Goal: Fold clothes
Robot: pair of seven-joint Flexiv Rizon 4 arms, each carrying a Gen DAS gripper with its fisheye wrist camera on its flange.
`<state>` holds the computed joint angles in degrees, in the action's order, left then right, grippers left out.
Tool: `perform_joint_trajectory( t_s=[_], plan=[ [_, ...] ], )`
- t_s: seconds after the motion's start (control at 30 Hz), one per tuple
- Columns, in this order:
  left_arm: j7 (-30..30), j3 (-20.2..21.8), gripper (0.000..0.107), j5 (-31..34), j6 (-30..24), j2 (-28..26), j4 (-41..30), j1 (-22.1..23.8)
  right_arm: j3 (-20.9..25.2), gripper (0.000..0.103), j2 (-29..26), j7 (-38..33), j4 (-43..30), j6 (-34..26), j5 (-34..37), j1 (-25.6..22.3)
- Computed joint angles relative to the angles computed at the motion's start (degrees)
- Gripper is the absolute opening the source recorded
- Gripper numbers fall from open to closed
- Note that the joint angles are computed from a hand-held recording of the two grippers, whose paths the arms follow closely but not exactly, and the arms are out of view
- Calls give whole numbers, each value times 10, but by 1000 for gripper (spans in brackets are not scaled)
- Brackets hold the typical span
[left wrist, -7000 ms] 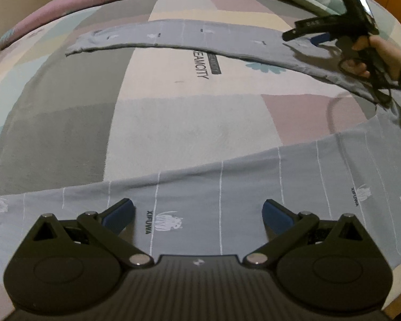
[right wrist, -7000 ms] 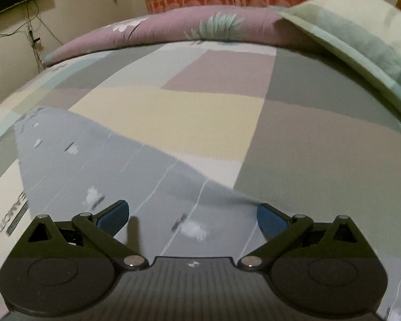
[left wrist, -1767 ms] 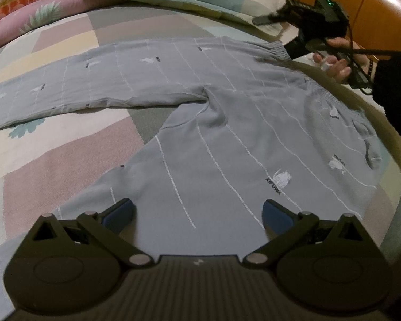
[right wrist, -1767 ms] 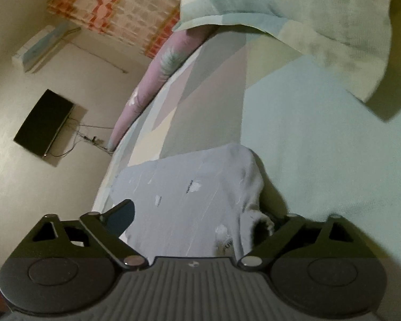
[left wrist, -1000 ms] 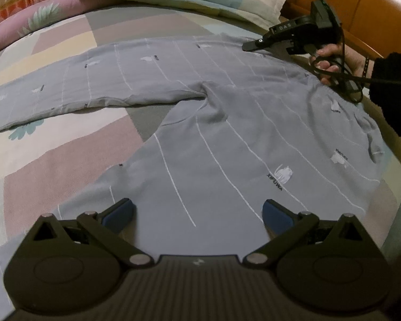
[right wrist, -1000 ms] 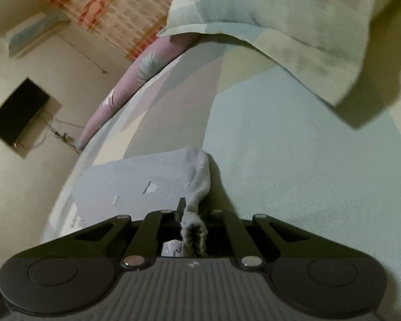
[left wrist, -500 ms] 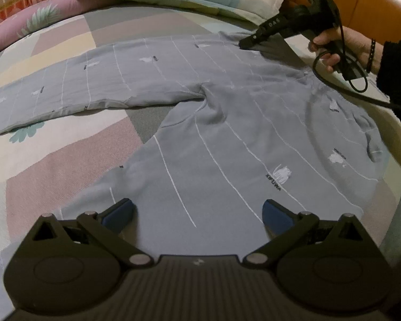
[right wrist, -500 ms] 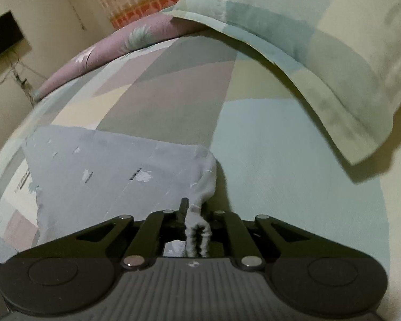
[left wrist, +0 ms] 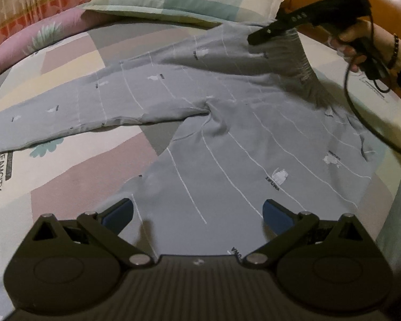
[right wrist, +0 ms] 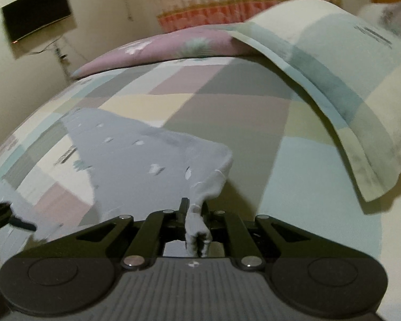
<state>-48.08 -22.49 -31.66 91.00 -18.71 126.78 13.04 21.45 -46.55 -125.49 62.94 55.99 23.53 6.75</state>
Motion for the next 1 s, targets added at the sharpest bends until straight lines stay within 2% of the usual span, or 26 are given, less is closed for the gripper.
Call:
perform_joint_trajectory(
  t_s=[0.3, 0.43, 0.6, 0.77, 0.9, 1.0],
  plan=[
    [-11, 46, 102, 26, -6, -2, -20, -29, 49, 8, 32, -88, 48, -42, 77, -50],
    [-2, 47, 102, 35, -8, -6, -30, -28, 58, 8, 45, -126, 59, -77, 131, -73],
    [20, 48, 101, 48, -14, -25, -66, -21, 38, 8, 60, -142, 73, -94, 166, -72],
    [41, -4, 100, 5, -35, -58, -116, 21, 25, 8, 63, -151, 79, -95, 184, -65],
    [24, 29, 100, -1, -57, -81, -154, -7, 18, 9, 67, -171, 91, -99, 177, -56],
    [36, 30, 100, -1, -60, -81, -147, -12, 9, 10, 75, -188, 112, -90, 154, -41]
  ],
)
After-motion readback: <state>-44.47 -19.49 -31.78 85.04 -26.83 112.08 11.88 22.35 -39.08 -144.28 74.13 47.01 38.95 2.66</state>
